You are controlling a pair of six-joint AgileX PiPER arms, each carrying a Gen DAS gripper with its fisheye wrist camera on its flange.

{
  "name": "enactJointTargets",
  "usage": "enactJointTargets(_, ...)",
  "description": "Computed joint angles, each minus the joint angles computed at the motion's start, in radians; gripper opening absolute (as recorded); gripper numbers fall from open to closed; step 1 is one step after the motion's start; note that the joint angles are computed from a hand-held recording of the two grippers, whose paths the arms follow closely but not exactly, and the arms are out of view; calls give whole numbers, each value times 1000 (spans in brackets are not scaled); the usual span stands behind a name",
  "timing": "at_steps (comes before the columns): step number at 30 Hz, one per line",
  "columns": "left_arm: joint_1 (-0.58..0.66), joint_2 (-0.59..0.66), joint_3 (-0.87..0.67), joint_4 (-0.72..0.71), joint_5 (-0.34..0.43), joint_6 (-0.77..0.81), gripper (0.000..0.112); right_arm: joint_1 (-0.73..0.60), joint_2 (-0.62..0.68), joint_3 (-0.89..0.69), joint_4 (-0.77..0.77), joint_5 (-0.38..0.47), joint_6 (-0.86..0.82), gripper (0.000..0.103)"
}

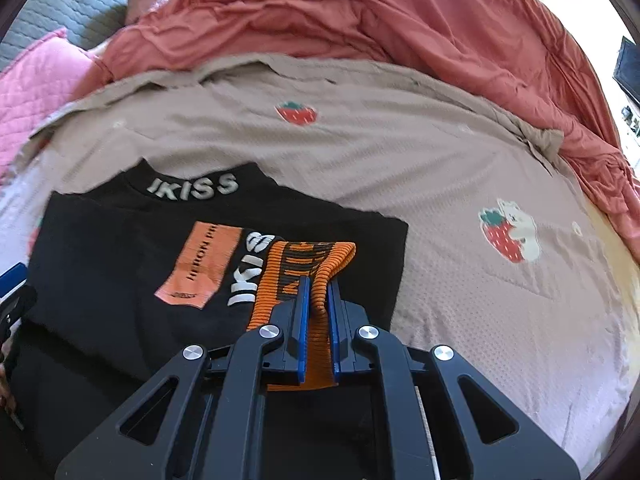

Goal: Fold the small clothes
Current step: 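Grasp the second orange cuff with the right tool and smooth it flat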

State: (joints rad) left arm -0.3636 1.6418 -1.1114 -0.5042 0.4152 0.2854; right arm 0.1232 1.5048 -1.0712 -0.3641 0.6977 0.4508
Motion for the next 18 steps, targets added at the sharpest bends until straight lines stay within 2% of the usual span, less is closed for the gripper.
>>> enactJointTargets(4, -20, 27, -9, 86, 14, -77, 75, 11, 52, 15, -66, 20, 78, 8)
enactJointTargets(10, -37, 35, -7, 150, 8, -114, 78, 26, 62, 36, -120, 15, 144, 9)
enactJointTargets(12, -34, 30, -7, 149, 13, -112, 78, 10, 34, 39, -84, 17, 126, 16)
enactJointTargets(16, -28, 5, 1, 107, 15, -90, 82, -17, -65, 87, -29, -4, 90, 18)
enactJointTargets(18, -41, -11, 12, 140, -6, -121, 82, -15, -124, 122, -15, -17, 81, 23)
